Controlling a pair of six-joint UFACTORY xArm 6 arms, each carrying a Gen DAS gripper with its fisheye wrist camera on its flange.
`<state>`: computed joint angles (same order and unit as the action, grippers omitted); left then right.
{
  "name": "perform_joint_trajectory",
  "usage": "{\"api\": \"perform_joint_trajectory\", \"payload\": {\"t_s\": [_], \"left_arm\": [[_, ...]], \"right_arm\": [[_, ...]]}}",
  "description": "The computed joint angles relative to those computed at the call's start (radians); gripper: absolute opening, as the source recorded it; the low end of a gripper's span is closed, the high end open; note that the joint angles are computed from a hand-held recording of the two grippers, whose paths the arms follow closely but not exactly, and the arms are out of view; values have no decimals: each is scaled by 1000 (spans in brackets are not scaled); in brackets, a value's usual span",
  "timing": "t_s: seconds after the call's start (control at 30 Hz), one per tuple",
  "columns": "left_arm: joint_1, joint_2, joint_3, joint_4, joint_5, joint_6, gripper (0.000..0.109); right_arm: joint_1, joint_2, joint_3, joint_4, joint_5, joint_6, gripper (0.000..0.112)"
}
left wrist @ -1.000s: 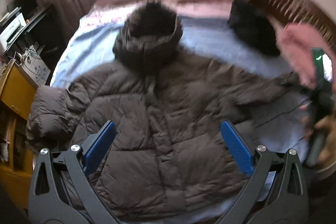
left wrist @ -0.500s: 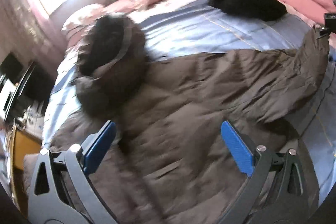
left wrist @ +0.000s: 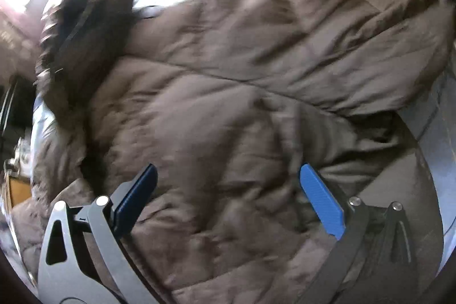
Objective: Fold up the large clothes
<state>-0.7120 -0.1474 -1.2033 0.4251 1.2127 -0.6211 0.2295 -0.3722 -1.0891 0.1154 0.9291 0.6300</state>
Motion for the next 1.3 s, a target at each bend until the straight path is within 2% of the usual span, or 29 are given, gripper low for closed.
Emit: {"api": "perform_joint_trajectory", "payload": {"t_s": [0.07,0.1,0.2,0.27,0.3,0.33,0.4,0.43,0.47,0.53,0.57,0.6,0.67,0.7,0.77,0.8,0.87,0.93,1.07,1.17,1.3], "left_arm": [[24,-39,-6,52,62,-42,101],[37,-64,-3,71,87,-61,101],[96,-157,14,127,167,-128,101],[138,-212,19,164,238,-181,101],[162,-251,33,171,272,-196,101],[204,-295,43,177,312,-209,101],[263,-387,75,200,372,-245,101],[288,-433,93,210,389,-249,101],[316,-466,101,220,403,-256,101],[376,-539,136,214,416,-259,101],[395,-564,149,196,420,-258,101],[409,-582,159,175,420,-253,101],[454,-615,195,126,400,-217,101],[484,-618,201,91,383,-186,101],[504,-618,232,16,339,-168,101],[523,-615,243,-36,315,-147,101],[519,-593,263,-116,278,-131,101],[478,-557,284,-142,249,-130,101],[452,-479,304,-231,202,-105,98],[401,-380,293,-148,193,-111,97],[359,-297,285,-40,108,-160,97]], "right_arm": [[76,-16,-60,-39,-114,9,3],[109,0,-95,-12,-163,-10,3],[259,57,-210,176,-292,-161,3],[353,93,-265,265,-315,-248,3],[428,144,-328,348,-300,-332,3],[472,163,-350,390,-281,-378,3],[564,263,-460,466,-184,-487,7],[610,318,-517,474,-120,-515,14],[650,378,-580,462,-44,-523,39],[709,448,-652,399,40,-495,76],[734,454,-653,364,26,-476,77],[744,452,-643,352,0,-470,77],[739,416,-599,329,-45,-427,87],[727,382,-549,326,-89,-395,88],[691,312,-446,286,-150,-302,88],[680,310,-405,222,-169,-210,88],[650,283,-349,143,-125,-81,88],[612,284,-323,155,-65,-46,87],[585,274,-263,237,36,48,87],[606,307,-330,188,95,31,87],[641,337,-395,102,150,-4,87]]}}
